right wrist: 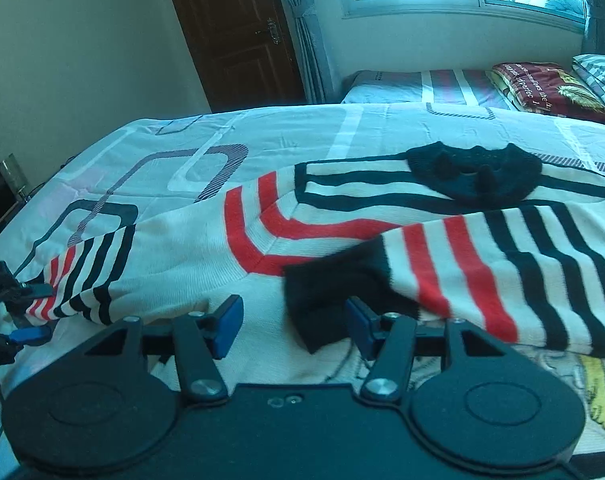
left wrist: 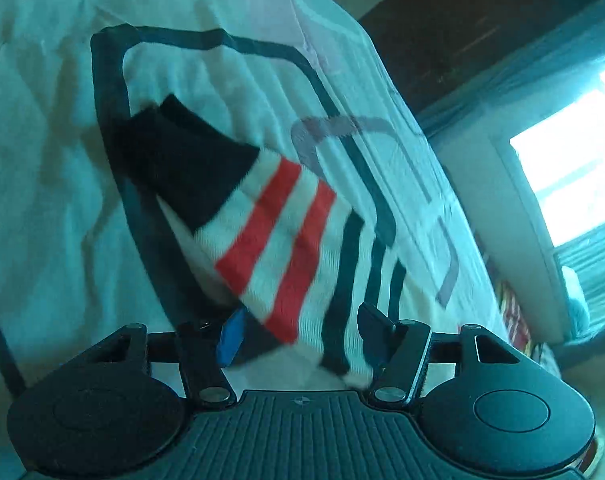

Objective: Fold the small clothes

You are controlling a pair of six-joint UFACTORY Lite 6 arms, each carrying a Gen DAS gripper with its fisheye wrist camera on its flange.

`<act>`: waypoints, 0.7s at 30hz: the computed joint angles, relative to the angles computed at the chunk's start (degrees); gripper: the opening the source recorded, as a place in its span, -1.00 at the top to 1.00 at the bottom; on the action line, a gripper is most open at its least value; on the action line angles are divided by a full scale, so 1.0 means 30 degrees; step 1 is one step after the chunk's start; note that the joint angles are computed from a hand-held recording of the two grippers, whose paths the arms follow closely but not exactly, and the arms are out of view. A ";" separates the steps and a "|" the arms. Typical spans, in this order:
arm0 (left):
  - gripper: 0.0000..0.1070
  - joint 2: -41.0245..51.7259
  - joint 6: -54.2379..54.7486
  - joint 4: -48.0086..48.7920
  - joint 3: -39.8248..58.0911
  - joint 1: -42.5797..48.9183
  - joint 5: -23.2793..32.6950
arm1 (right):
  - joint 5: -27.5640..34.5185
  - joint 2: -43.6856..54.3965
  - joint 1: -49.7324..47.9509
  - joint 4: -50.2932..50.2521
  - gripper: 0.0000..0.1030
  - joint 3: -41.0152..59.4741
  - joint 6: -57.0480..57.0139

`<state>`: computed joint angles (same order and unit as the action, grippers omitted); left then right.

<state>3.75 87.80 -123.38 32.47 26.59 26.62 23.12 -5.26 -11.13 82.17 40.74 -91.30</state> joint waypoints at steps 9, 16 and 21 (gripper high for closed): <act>0.63 0.2822 0.0445 -0.1517 0.2632 0.0283 0.0075 | -0.2787 0.1015 0.2207 0.3737 -0.08 0.0337 -0.3057; 0.63 -0.0946 0.3883 -0.3090 0.2708 -0.2378 -0.1255 | -0.3855 0.1987 0.3686 0.5823 -0.07 0.0485 -0.5887; 0.63 -0.1526 0.8946 -0.6178 0.5482 -0.8060 -0.2910 | -0.3510 0.1379 0.3590 0.5004 -0.01 0.0313 -0.5174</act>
<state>-0.83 114.64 -141.92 48.92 2.41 17.90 12.59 -1.12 -0.36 97.18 41.68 -106.82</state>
